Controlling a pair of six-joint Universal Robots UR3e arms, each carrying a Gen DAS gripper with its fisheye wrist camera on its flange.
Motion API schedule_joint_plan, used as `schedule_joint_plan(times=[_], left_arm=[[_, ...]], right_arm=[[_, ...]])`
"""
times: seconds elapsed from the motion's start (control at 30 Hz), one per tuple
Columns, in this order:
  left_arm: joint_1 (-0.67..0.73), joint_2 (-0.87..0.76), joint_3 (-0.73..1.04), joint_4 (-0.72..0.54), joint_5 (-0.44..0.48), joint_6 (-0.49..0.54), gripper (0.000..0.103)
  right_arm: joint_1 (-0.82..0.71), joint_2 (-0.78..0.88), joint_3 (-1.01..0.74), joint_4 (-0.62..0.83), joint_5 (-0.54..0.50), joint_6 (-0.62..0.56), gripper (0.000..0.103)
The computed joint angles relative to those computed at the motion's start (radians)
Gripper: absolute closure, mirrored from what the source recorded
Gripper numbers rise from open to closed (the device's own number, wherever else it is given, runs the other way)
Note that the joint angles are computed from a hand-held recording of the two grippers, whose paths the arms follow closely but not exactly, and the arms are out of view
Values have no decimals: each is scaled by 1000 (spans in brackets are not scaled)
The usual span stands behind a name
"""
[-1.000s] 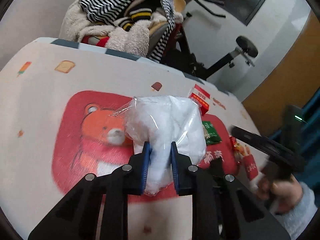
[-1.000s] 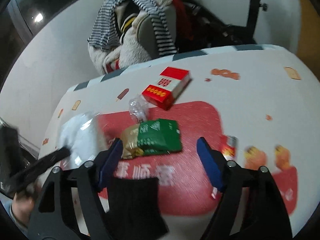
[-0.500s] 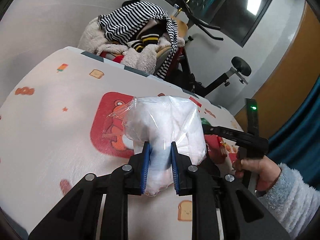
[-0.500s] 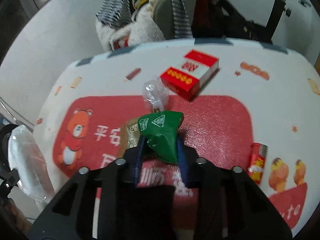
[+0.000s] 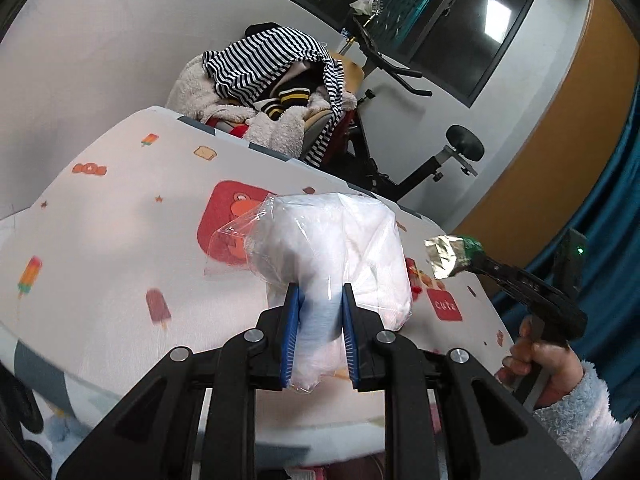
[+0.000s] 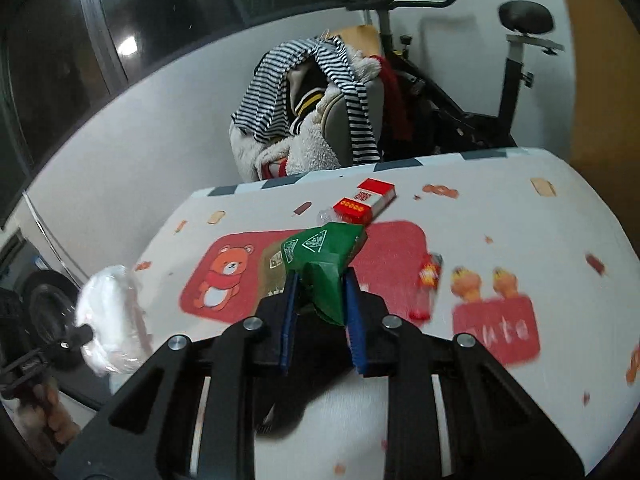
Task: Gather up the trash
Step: 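Carry the white bag and green packet over the brown bin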
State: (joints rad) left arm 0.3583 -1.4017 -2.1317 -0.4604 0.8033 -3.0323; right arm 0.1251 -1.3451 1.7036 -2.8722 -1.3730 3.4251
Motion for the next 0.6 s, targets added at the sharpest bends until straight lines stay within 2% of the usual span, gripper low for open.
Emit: schedule_joint_plan(times=[0.07,0.33,0.5,0.6], left_arm=[[18,77,-40,-50,-11,23,83],[100,367,-133,-290,-67,140,83],[165,551,-153,-493,-105,222,83],[219,656,-151,-655,-140,293,83]], right_arm=[[-19,-108,113,-11,14,-6,78],[10,-360,310,92,-10,-83,78],[43,-455,400,119,5,-98,78],[76,-491,436,126,6,-96,78]])
